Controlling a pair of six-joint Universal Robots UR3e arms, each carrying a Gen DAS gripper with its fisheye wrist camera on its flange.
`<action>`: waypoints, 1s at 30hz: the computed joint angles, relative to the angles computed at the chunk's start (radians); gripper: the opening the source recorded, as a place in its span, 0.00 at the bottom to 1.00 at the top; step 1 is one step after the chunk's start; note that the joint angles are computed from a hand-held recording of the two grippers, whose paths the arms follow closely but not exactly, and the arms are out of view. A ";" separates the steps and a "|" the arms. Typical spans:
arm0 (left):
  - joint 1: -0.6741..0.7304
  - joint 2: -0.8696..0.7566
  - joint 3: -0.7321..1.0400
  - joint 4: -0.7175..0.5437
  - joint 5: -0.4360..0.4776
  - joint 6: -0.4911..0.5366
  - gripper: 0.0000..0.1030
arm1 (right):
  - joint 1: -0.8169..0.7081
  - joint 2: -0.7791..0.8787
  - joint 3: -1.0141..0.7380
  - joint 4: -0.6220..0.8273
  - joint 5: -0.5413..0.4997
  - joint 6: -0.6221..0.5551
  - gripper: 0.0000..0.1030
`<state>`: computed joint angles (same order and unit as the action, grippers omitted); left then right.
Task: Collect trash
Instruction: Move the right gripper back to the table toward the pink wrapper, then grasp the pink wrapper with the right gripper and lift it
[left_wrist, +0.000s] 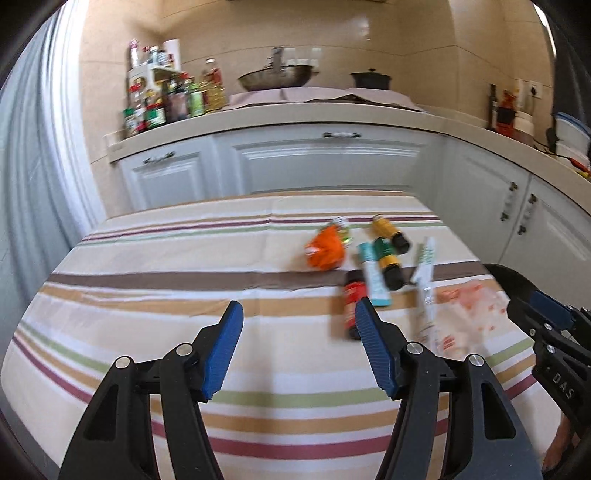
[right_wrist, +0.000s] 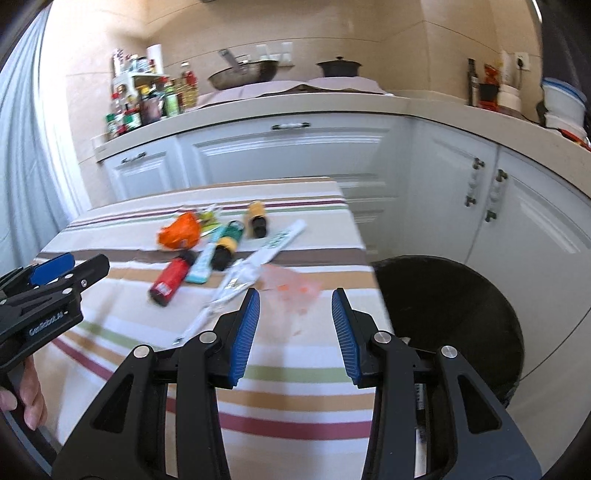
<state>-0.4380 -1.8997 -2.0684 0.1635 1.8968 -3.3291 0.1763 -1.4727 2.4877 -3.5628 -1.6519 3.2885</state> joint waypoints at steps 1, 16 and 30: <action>0.015 0.010 -0.024 0.012 -0.003 0.001 0.60 | 0.027 0.011 -0.013 0.003 -0.022 0.005 0.39; 0.143 0.070 -0.177 0.081 -0.046 -0.002 0.60 | 0.060 0.096 -0.182 0.171 -0.075 0.016 0.39; 0.115 0.036 -0.114 0.035 -0.072 -0.011 0.61 | 0.005 0.114 -0.224 0.274 -0.029 -0.018 0.05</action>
